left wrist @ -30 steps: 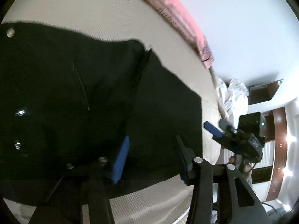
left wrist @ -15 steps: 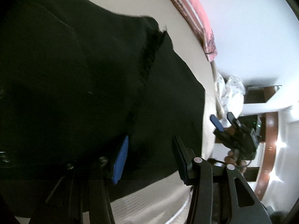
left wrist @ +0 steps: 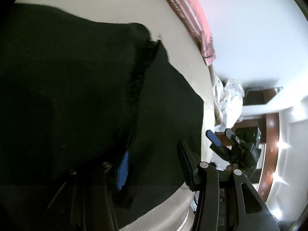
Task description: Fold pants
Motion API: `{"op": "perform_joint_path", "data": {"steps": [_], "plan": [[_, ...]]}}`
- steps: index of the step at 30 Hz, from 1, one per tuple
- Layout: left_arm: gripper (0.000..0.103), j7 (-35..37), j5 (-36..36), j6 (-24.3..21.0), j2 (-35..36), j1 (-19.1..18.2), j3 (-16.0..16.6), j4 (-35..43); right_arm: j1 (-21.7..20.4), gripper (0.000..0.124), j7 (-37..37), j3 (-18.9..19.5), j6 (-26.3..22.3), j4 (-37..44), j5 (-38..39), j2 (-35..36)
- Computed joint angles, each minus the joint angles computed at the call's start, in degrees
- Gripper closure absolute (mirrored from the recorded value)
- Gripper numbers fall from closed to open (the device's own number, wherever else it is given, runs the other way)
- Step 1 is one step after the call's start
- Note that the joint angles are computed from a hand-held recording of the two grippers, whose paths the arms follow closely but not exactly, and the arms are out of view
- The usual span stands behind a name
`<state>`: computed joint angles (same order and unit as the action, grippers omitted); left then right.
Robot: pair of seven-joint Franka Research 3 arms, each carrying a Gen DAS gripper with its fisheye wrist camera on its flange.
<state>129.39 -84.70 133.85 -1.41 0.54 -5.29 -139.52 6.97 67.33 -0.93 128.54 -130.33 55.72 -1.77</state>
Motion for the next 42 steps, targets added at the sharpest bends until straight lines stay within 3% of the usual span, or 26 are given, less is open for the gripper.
{"op": "perform_joint_path", "data": {"steps": [6,8,11,12,14,16,20,26,30,34,36,39,41,42], "plan": [[0.057,2.9,-0.3,-3.2,0.0,-0.3,-0.4,-0.6,0.1,0.072,0.1,-0.1,0.3,0.0,0.0,-0.5],[0.069,3.1,-0.1,-2.8,0.0,-0.7,-0.6,-0.7,0.1,0.072,0.0,-0.1,0.5,-0.1,0.0,-0.7],[0.09,1.2,-0.8,-0.2,0.4,-1.1,-0.8,-1.0,0.1,0.072,0.1,-0.2,0.8,-0.2,-0.2,-0.9],[0.093,0.3,-1.4,0.6,0.7,-1.1,-0.9,-1.0,0.2,0.072,0.2,-0.2,0.9,-0.3,-0.3,-1.0],[0.094,0.5,-2.6,2.6,0.3,-1.6,-1.3,-1.4,0.2,0.072,0.9,-0.1,1.1,-0.4,-0.9,-1.2],[0.095,0.6,-1.6,8.5,-2.1,-3.3,-2.8,-2.7,0.2,0.072,1.1,-0.2,0.9,-0.7,-1.3,-1.6],[0.1,0.5,-1.6,13.6,-6.6,-5.9,-3.2,-5.5,0.2,0.072,1.7,-0.4,0.7,-1.2,-2.8,-2.6],[0.1,-3.1,4.4,15.6,-6.9,-7.7,-2.0,-6.9,0.6,0.072,3.1,0.0,-0.8,-1.5,-6.9,-1.7],[0.1,-2.4,4.4,15.9,-6.2,-7.9,-1.7,-6.4,1.5,0.075,7.1,1.3,1.0,-2.1,-15.5,-0.8],[0.095,-7.8,8.5,16.9,-7.0,-8.1,-1.8,-6.5,2.2,0.074,7.2,1.5,1.3,-1.7,-17.7,-0.7],[0.089,-12.0,12.8,19.6,-8.2,-8.5,-2.3,-7.3,2.6,0.074,6.9,1.7,2.0,-1.2,-18.9,-0.9],[0.074,-24.7,29.0,29.3,-11.8,-8.0,-5.0,-10.8,3.2,0.074,7.0,2.2,5.8,-1.1,-22.7,-1.2],[0.056,-32.6,38.6,33.9,-13.1,-6.0,-7.5,-12.4,3.6,0.074,7.4,2.6,8.5,-0.5,-26.1,-0.7],[0.056,-33.8,40.5,36.3,-13.2,-6.1,-8.0,-12.8,3.9,0.074,7.2,2.8,9.7,-0.1,-27.3,-0.4]]}}
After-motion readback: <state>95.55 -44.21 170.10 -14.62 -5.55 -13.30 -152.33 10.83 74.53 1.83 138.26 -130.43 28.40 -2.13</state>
